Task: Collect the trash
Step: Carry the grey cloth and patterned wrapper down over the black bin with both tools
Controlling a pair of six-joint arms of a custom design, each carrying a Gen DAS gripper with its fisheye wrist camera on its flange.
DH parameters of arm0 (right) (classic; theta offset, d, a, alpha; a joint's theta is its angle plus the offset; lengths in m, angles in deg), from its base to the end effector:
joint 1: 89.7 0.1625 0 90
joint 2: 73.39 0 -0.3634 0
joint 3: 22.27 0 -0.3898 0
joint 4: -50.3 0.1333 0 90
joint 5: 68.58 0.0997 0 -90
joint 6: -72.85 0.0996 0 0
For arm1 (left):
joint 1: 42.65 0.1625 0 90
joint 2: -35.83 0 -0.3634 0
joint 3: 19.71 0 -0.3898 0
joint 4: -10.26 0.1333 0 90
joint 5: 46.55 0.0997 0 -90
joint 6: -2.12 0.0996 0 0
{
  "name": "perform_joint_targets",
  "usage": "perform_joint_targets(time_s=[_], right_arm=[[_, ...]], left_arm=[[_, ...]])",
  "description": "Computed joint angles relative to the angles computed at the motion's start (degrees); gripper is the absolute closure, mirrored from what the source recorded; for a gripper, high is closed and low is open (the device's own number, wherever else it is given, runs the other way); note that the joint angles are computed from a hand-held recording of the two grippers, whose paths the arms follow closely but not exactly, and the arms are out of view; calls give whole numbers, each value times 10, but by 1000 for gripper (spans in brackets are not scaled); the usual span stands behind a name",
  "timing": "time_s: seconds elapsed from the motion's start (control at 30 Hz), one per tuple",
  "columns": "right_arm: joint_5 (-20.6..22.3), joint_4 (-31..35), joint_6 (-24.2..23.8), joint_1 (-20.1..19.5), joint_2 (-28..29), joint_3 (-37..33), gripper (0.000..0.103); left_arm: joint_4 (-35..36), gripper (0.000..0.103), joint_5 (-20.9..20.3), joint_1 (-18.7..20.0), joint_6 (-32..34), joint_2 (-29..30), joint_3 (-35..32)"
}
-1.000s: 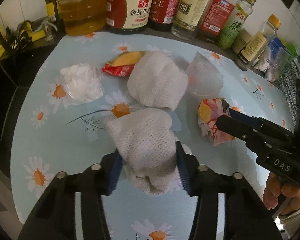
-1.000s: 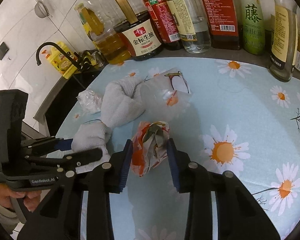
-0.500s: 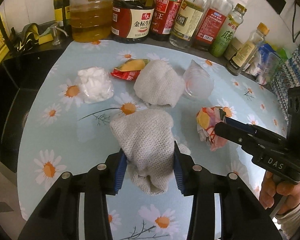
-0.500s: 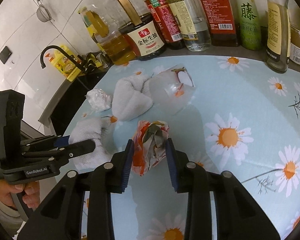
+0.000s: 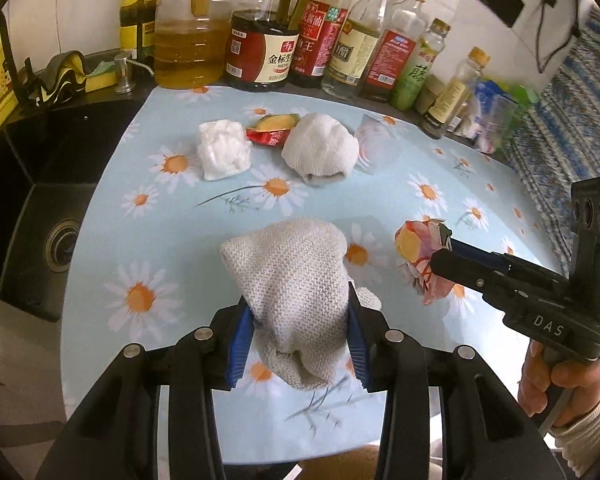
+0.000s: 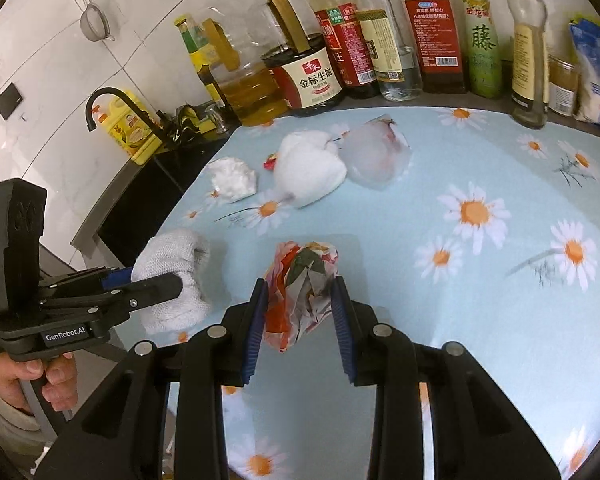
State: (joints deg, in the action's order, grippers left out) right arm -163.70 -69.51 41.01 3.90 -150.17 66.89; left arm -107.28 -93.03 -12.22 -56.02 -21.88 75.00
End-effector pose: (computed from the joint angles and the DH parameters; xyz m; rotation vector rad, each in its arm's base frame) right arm 0.1611 -0.5797 0.3679 0.8798 -2.8200 0.4069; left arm -0.4081 -0.4739 0.1475 0.1143 2.5102 -0.7505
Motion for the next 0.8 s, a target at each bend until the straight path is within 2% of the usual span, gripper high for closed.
perform_joint_targets(time_s=[0.23,0.57,0.8], right_arm=[[-17,-40,35,25,-64,87,69],[-53,-76,92,68,-140,200,69],[-76,-84,128,98,-179,261,69]], left_arm=[[-9,64,-15,-28,30,-51,68],[-28,64,-45,-64,29,-138,168],[-43,64,-81,-84,27,-204,238]])
